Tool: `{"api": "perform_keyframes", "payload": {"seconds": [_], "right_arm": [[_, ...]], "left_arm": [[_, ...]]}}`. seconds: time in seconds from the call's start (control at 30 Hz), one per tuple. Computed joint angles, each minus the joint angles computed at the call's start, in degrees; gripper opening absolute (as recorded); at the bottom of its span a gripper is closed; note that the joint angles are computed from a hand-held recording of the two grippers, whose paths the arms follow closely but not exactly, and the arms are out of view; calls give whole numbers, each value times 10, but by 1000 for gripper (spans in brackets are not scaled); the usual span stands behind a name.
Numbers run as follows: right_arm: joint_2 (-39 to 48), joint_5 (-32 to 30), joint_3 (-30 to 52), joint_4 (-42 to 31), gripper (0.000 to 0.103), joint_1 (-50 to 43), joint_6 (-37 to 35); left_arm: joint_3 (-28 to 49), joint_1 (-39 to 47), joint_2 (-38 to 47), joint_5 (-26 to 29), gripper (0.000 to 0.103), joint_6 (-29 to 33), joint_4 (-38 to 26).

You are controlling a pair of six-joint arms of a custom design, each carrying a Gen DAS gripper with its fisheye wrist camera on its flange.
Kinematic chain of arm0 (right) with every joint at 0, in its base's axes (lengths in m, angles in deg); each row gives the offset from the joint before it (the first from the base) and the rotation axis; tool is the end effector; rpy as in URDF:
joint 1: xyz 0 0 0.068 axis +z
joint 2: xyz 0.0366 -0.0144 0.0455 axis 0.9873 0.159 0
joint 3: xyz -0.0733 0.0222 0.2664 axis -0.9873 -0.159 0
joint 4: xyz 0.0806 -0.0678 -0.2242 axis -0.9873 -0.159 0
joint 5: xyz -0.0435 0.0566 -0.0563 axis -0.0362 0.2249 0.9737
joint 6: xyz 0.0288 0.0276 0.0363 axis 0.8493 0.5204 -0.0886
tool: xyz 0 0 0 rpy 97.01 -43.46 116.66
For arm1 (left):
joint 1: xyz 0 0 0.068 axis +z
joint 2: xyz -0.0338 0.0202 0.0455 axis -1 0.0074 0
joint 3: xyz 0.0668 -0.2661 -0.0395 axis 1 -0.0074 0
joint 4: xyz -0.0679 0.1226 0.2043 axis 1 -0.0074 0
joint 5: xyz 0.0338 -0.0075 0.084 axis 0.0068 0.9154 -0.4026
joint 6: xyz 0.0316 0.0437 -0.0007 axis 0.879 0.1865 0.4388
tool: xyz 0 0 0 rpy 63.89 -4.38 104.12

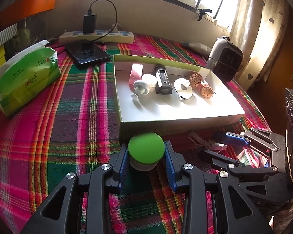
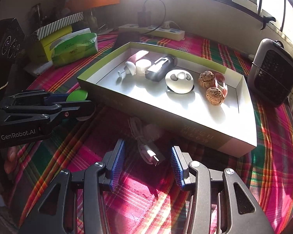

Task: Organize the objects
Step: 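Close the right gripper on the white USB cable while the left lifts the lamp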

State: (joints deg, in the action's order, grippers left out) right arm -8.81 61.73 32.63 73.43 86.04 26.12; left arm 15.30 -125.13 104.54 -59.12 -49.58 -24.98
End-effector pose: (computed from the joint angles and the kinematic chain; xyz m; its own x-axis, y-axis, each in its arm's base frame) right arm 0.2204 0.0233 0.1702 -0.7560 -0.2085 -0.6204 -0.2559 0.9666 -0.0130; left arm 0.2658 -0.1916 0.1797 -0.7614 0.1628 -0.6276 0.3849 0.8924 -0.2354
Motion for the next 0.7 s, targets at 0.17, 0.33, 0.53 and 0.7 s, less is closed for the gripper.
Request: {"api": "perform_keyframes", "payload": {"seconds": [0.17, 0.33, 0.53, 0.7], "right_arm": [[-3, 2, -5, 5, 46, 4, 0], [-9, 7, -8, 6, 26, 15, -4], [-16, 27, -13, 7, 22, 35, 2], [-17, 24, -13, 6, 22, 33, 7]], "left_arm": [[0, 0, 0, 0, 32, 1, 0], [-2, 0, 0, 2, 32, -2, 2], [0, -1, 0, -2, 31, 0, 2], [0, -2, 0, -3, 31, 0, 2]]}}
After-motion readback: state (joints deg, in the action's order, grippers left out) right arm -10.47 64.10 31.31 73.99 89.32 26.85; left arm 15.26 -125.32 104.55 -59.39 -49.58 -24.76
